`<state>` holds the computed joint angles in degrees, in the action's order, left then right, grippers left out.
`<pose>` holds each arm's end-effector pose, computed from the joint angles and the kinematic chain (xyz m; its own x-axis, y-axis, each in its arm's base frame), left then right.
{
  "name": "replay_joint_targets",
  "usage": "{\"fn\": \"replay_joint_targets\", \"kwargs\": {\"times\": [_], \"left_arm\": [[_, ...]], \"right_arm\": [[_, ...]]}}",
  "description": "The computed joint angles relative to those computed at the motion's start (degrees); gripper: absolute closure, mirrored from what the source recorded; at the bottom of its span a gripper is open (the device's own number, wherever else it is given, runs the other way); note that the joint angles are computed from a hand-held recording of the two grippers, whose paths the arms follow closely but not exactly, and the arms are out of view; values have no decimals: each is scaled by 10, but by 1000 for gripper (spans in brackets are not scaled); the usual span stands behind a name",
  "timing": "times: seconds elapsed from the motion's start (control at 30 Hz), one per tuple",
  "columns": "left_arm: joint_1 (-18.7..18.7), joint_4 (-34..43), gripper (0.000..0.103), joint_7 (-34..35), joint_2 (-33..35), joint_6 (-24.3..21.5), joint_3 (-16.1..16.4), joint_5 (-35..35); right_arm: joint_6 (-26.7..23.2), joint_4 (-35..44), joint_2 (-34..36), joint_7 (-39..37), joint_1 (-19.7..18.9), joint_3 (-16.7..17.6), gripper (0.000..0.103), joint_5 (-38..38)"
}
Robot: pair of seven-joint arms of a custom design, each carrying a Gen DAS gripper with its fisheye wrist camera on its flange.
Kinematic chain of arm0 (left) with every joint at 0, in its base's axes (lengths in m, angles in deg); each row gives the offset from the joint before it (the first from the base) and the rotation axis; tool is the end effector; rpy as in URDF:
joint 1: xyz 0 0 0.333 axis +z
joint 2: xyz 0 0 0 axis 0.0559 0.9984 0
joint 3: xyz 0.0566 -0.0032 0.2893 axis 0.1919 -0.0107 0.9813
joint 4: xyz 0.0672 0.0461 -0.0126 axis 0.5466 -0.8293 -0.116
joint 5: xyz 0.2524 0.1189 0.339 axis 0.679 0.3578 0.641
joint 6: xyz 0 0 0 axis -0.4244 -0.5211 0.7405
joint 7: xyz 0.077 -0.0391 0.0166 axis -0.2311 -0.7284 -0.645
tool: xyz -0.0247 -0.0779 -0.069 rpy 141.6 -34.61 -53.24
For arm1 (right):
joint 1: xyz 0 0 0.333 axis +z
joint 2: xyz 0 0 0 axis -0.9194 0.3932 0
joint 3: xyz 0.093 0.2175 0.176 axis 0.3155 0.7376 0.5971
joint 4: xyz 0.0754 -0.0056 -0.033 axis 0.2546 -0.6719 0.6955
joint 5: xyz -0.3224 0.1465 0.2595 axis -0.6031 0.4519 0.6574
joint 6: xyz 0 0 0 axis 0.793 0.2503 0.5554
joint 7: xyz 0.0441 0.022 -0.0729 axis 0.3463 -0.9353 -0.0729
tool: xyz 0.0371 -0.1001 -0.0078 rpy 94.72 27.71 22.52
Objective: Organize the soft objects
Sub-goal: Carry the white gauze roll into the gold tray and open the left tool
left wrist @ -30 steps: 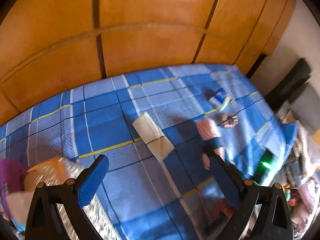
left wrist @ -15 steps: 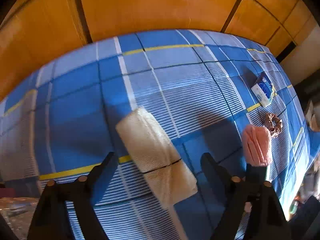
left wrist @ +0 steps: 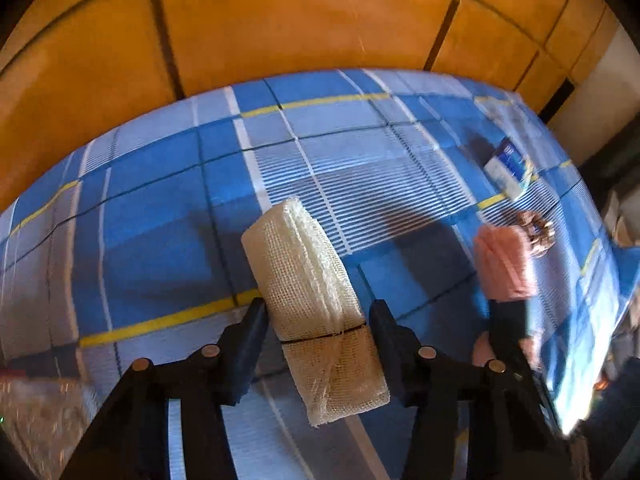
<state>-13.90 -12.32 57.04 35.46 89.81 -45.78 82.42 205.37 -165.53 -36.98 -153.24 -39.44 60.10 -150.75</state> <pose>0.7699 -0.3179 0.4259 -0.3977 -0.9094 0.1213 -0.8556 0.3199 -0.4070 0.5810 0.3481 0.3462 -0.3710 -0.7171 -0.5900 -0.4014 0.6968 -0.5945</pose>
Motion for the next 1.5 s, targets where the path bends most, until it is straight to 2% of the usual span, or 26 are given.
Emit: {"fn": "replay_joint_targets", "kwargs": {"times": [0.2,0.4,0.47,0.63,0.77,0.9,1.0,1.07,1.2,1.37,1.5], "left_arm": [[48,-225,51,48,-160,111,-37,-73],[90,-379,50,171,-288,154,-67,-191],[104,-437,50,230,-341,162,-72,-249],[109,-541,50,351,-452,153,-48,-366],[103,-611,50,429,-532,148,-8,-435],[105,-662,50,479,-593,147,34,-477],[118,-692,50,485,-627,154,62,-489],[131,-709,50,477,-640,175,75,-489],[158,-724,50,452,-641,199,94,-468],[199,-734,50,409,-619,209,102,-409],[218,-741,50,393,-596,211,101,-374]], "right_arm": [[-2,3,2,-18,0,0,67,16],[-2,4,3,-28,2,-2,67,26],[-2,4,3,-31,2,-3,67,29],[-4,7,6,-54,3,-4,67,49],[-6,8,6,-62,5,-5,67,56],[-10,10,8,-86,6,-5,67,76],[-18,12,8,-107,8,-4,67,95],[-26,13,8,-124,11,-3,67,109],[-54,21,11,-179,15,2,66,151],[-79,32,16,-234,22,2,66,192],[-102,43,21,-274,27,3,66,221]]}}
